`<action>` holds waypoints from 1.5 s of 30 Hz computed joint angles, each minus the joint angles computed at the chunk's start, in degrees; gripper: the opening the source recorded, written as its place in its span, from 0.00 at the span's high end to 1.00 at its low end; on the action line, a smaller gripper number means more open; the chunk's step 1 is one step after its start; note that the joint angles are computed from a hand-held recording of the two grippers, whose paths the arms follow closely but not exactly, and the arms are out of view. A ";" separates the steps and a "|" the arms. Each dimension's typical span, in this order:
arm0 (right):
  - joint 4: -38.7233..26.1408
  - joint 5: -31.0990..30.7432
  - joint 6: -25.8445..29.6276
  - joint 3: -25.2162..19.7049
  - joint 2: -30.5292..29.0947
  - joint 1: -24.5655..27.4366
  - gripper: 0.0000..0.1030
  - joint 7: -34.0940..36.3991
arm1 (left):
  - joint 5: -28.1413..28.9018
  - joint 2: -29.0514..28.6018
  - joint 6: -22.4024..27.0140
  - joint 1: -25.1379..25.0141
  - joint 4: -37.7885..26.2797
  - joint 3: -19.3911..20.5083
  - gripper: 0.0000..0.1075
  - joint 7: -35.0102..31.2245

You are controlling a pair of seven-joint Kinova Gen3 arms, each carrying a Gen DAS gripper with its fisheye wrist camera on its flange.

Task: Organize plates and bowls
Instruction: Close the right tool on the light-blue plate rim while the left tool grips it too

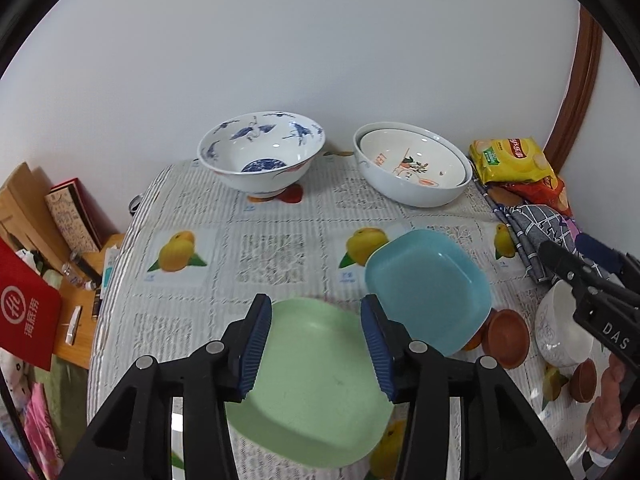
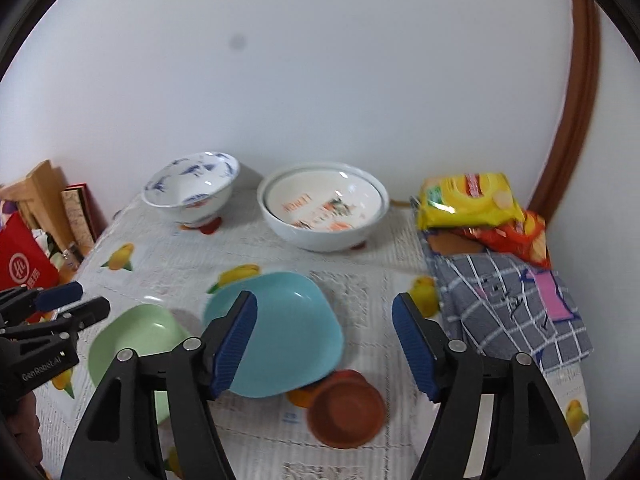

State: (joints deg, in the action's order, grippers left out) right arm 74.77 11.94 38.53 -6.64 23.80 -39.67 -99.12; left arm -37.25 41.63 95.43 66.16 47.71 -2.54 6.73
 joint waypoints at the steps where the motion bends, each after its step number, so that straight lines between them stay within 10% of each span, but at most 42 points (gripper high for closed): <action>1: -0.92 -0.43 1.07 0.08 0.83 0.45 0.32 0.06 | 0.10 0.98 0.63 -0.74 -1.80 0.19 0.59 -1.58; 22: -9.94 -5.36 7.52 0.66 11.43 2.90 0.33 0.83 | 6.05 6.19 -5.55 -8.66 -6.26 -1.79 0.59 -11.48; 45: -15.95 -10.94 14.12 -0.11 18.30 3.38 0.62 5.03 | 10.56 4.90 -14.96 -12.77 1.07 -0.15 0.62 -12.53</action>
